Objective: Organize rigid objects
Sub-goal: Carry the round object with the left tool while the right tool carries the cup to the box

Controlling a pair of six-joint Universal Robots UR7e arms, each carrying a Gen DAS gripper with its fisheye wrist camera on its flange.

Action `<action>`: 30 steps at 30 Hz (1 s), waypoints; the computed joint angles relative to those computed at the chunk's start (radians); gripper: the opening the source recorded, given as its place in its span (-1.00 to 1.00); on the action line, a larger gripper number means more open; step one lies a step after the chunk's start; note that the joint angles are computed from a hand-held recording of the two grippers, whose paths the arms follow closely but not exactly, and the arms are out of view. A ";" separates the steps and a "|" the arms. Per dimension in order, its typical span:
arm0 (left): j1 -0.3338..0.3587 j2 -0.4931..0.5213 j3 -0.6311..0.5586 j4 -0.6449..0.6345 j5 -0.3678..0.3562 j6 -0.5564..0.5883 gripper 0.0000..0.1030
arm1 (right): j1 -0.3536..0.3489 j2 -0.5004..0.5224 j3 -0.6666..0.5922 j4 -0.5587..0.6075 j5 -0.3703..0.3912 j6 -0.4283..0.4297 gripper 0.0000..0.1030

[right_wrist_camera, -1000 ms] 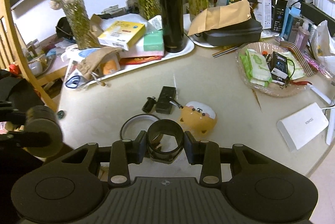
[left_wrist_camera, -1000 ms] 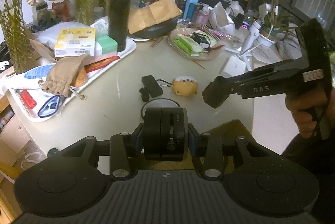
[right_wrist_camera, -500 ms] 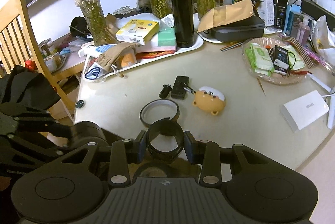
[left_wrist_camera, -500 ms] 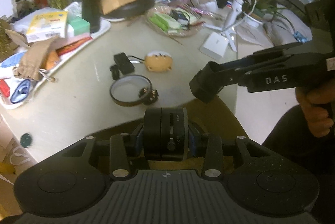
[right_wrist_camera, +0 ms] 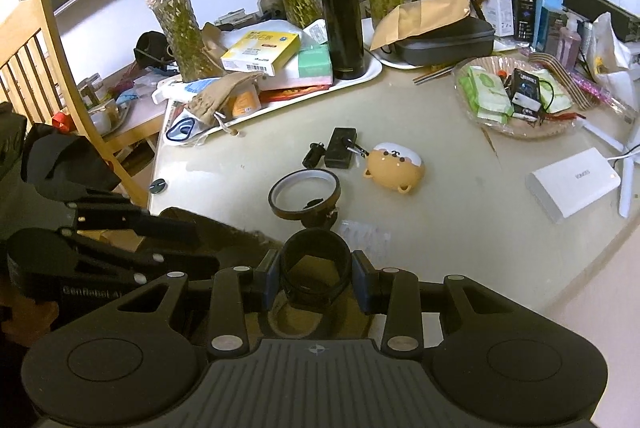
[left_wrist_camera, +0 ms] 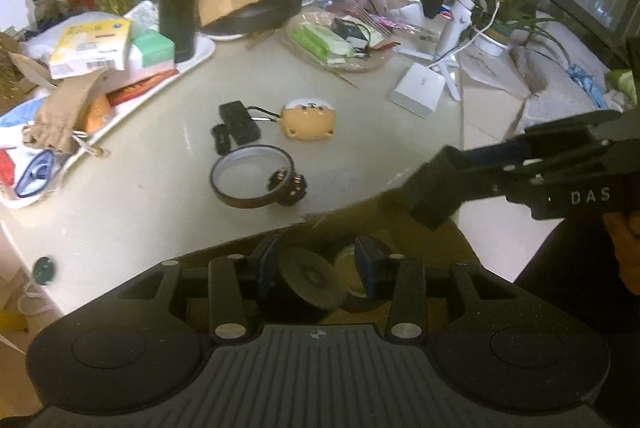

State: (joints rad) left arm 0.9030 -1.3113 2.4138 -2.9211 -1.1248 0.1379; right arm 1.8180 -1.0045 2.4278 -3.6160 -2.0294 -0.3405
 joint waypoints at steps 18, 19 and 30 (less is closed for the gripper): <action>0.010 -0.174 0.056 0.088 0.089 -0.037 -0.20 | 0.012 0.025 0.031 0.023 0.006 0.034 -0.22; 0.012 -0.185 0.057 0.095 0.092 -0.041 -0.20 | 0.015 0.026 0.031 0.027 0.004 0.034 -0.22; 0.012 -0.249 0.078 0.116 0.117 -0.040 -0.20 | 0.046 0.023 0.026 0.075 -0.005 0.054 -0.22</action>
State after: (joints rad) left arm 0.9150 -1.5601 2.4918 -2.8050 -1.0073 0.0979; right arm 1.8642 -0.9817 2.4543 -3.5414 -2.0343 -0.2869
